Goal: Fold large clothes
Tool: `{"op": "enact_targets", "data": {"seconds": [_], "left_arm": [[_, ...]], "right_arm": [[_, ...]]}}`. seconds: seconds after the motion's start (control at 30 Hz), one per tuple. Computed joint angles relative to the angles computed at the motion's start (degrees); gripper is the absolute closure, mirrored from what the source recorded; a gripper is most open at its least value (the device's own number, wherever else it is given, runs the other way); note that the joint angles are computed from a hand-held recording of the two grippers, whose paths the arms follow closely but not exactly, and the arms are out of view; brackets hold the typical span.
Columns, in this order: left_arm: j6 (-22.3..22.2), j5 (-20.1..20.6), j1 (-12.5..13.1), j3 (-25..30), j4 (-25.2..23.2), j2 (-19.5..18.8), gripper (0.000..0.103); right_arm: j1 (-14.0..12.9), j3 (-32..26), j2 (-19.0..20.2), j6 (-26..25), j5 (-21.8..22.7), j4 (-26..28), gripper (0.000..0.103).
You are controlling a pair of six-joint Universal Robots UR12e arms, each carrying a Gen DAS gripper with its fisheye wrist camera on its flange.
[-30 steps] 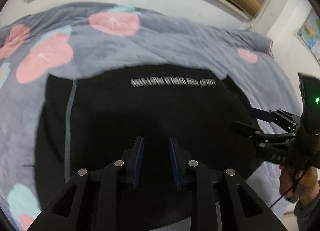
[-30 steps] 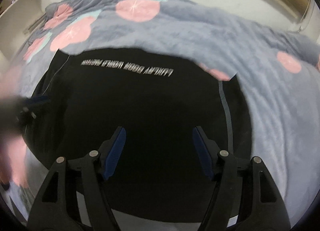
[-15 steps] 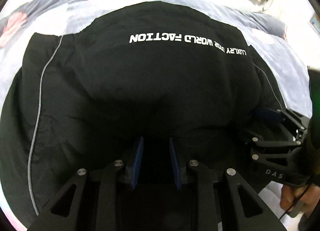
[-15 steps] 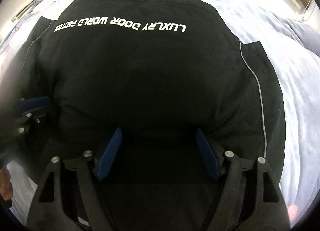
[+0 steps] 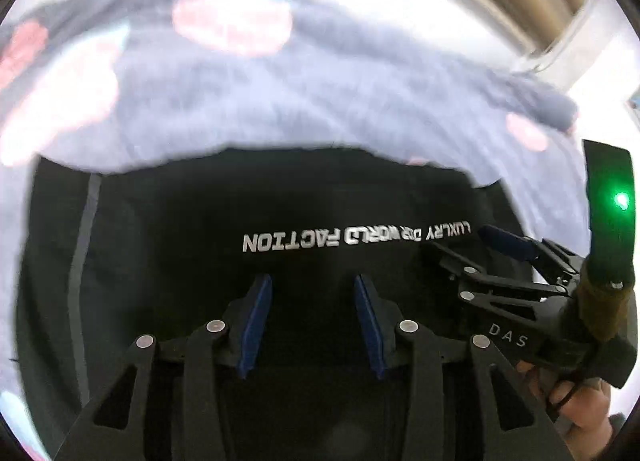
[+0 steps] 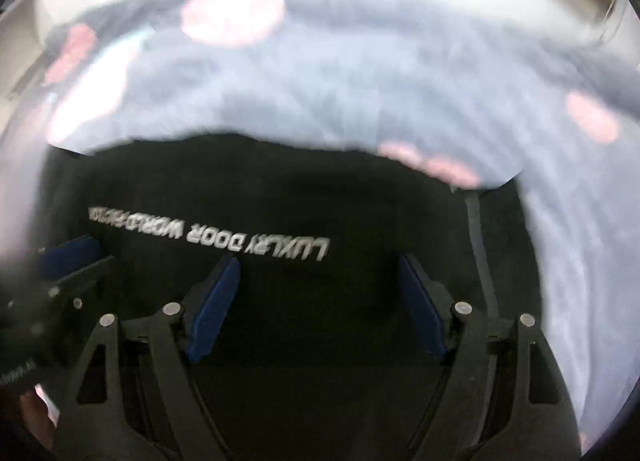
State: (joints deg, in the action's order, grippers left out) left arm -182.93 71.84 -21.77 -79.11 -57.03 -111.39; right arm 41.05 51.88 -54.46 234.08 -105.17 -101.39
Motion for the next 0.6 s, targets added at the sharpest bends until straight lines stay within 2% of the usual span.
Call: {"op": "enact_targets", "data": {"seconds": [0.07,0.17,0.23,0.33,0.4,0.53,0.6], "left_arm": [[-0.7,-1.4,0.5,-0.4,-0.9,-0.7,0.059],[-0.9,-3.8,1.4,-1.3,-0.2,-1.1,0.059],[-0.2,-2.6,1.0,-1.8,0.7,-0.8,0.059],[1.8,-0.5,0.3,-2.7,2.3,0.1,0.059],[1.7,-3.1,1.2,-4.2,3.6,1.5,0.059],[1.8,-12.2,4.8,-8.0,4.8,5.3,0.059],[1.2,-13.7,6.7,-10.0,4.5,7.3,0.059]], "right_arm": [[-0.8,1.7,-0.2,0.7,2.6,-1.7,0.018],[-0.6,4.2,-0.9,-0.1,1.5,-3.7,0.009],[-0.2,5.2,-1.3,0.3,0.5,-4.8,0.004],[-0.3,7.4,-2.4,0.0,0.6,-6.9,0.003],[0.0,8.2,-3.2,-0.6,-0.1,-8.2,0.003],[1.0,12.0,-6.2,0.0,-1.3,-12.2,0.002],[1.9,14.3,-8.3,1.1,-2.9,-12.7,0.002]]}}
